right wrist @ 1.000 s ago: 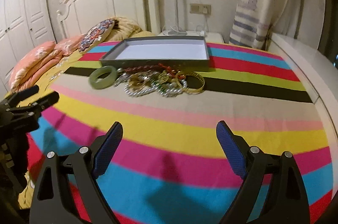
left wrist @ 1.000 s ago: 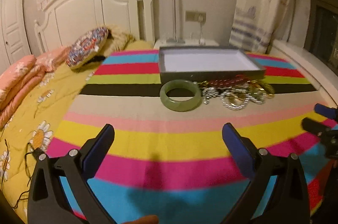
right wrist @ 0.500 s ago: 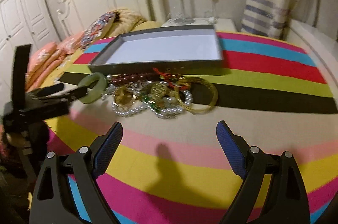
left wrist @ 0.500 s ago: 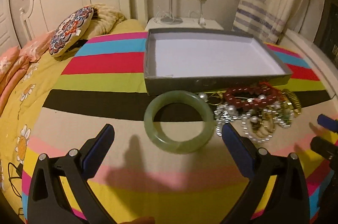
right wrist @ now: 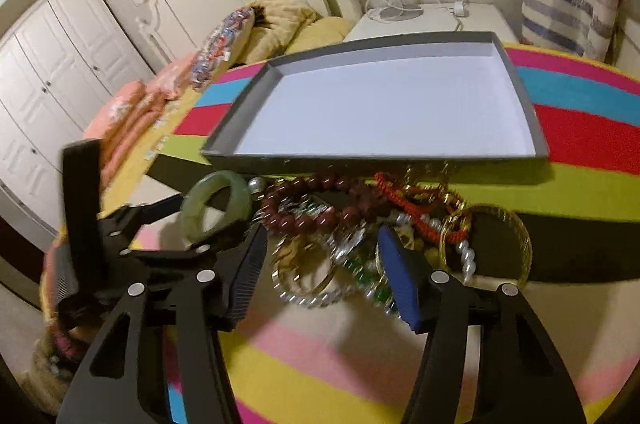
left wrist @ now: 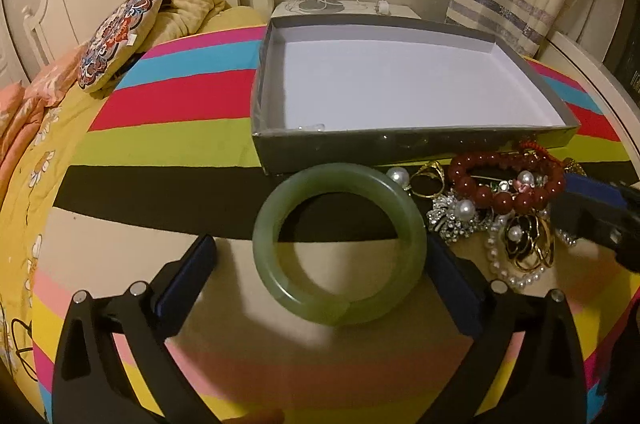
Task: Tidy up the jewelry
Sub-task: 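Move the left tool to the green jade bangle while the right tool reaches the red bead bracelet, then close the left tool on the jade bangle while the right tool grasps the red bead bracelet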
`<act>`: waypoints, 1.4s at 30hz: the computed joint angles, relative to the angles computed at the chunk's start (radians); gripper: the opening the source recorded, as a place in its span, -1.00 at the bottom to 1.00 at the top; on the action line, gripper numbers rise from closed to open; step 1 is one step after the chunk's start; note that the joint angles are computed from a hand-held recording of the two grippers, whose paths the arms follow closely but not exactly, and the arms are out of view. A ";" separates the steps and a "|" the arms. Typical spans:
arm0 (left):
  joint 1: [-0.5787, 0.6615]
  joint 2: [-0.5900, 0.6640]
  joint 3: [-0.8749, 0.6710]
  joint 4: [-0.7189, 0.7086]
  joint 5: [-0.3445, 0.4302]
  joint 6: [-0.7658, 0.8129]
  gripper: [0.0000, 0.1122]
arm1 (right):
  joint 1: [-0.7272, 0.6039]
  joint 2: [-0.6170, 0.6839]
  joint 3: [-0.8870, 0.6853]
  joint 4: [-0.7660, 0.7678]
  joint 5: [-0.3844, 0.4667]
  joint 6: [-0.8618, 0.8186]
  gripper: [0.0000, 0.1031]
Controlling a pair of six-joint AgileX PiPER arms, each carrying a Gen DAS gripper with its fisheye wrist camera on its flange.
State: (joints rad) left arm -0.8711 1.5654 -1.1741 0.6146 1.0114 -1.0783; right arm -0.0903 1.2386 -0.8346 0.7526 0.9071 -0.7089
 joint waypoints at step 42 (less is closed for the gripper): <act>-0.055 -0.153 0.147 0.195 -0.113 -0.303 0.39 | 0.089 -0.161 -0.052 -0.157 -0.098 0.156 -0.75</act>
